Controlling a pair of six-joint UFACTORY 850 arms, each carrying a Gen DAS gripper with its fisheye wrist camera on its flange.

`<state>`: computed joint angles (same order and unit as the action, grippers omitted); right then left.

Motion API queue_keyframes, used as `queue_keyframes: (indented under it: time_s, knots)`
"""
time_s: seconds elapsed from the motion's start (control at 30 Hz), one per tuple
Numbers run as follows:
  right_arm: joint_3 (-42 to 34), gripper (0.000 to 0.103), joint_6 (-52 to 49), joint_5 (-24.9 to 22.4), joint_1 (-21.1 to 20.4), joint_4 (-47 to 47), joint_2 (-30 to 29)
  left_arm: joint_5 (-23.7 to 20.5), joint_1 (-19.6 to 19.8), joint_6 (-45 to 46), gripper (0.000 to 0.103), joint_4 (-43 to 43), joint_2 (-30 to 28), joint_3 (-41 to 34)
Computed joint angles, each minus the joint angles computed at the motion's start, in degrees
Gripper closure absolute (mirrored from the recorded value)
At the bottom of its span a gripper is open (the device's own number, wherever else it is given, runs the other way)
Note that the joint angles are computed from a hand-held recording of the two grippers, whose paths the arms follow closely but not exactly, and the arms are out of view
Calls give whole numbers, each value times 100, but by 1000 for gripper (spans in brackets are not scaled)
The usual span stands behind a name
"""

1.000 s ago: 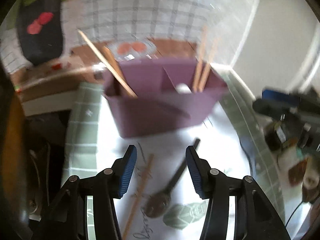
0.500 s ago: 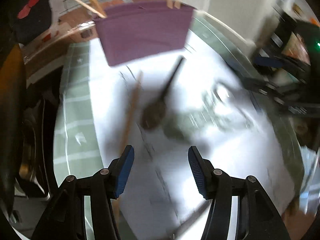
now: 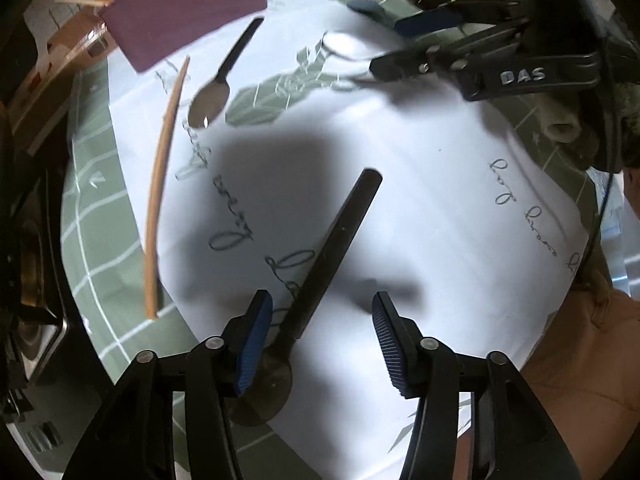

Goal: Organize utensils
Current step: 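Withdraw both open tools from the holder back over the cloth, then grasp the white plastic spoon with the right tool while the left tool grasps a metal spoon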

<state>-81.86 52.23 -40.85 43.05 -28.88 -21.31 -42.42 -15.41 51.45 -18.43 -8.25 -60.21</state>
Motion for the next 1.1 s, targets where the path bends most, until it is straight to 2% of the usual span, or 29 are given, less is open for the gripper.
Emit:
queue_keyframes:
  time_s: [0.13,0.27,0.53,0.8,0.9,1.03,1.1]
  knots:
    - [1,38,-32,42,-4,154,7,-120,68,-170,55,-311,-93,-107]
    - [57,36,-7,43,-8,186,40,-91,37,-353,79,-352,-119,-149]
    - [212,36,236,8,-131,281,151,251,-206,-598,90,-316,-77,-182]
    - [238,36,433,49,-200,203,163,862,111,-916,91,-822,-531,-905]
    - [205,38,327,110,-220,275,129,738,280,-1159,91,-1182,-915,-1299]
    - [-46,51,67,82,-251,382,-81,519,459,-1330,91,-1888,-1161,-1578]
    - [-241,53,-21,22,-297,427,-247,568,489,-1324,91,-2149,-1130,-1557]
